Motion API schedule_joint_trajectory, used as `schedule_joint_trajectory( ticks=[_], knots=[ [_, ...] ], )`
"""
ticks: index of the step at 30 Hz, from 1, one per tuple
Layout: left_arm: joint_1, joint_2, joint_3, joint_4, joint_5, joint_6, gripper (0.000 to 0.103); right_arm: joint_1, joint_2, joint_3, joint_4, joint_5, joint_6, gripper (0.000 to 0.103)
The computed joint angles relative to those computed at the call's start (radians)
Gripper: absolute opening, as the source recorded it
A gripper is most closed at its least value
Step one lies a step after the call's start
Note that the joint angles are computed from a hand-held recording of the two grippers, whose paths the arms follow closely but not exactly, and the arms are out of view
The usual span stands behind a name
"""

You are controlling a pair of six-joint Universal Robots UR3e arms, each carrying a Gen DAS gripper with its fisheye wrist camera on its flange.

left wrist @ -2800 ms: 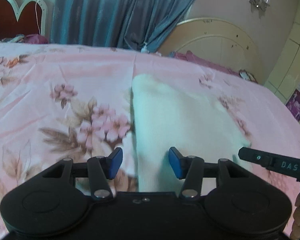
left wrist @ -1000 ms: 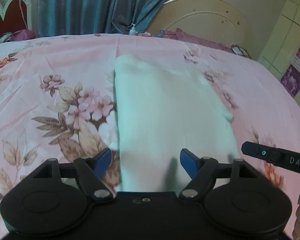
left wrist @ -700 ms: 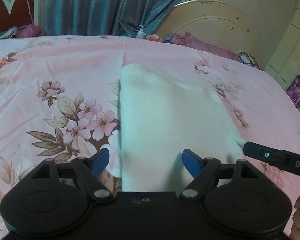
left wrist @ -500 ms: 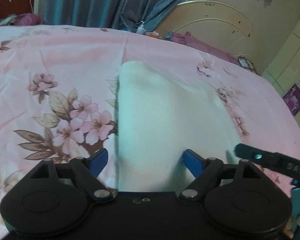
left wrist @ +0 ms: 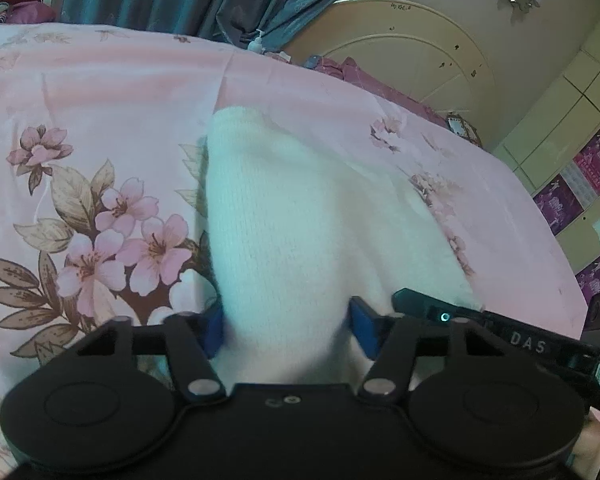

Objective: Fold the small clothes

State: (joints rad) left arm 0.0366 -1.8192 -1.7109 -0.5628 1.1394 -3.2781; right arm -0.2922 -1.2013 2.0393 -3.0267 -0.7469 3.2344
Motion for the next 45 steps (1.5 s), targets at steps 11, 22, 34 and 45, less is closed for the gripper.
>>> schedule_joint_trajectory(
  ticks=[11, 22, 34, 45],
  knots=[
    [-0.061, 0.023, 0.04, -0.001, 0.089, 0.046, 0.037, 0.017, -0.069, 0.004, -0.002, -0.013, 0.051, 0.03],
    [0.025, 0.213, -0.046, -0.068, 0.039, 0.13, 0.036, 0.076, -0.163, 0.006, -0.03, -0.013, 0.166, 0.03],
    [0.476, 0.54, -0.165, -0.452, -0.248, 0.533, 0.036, 0.461, -0.123, -0.193, -0.089, -0.323, 0.45, 0.03],
    [0.925, 0.496, 0.014, -0.951, -0.393, 1.062, 0.036, 0.841, 0.258, -0.81, 0.07, -0.622, 0.657, 0.03]
  ],
)
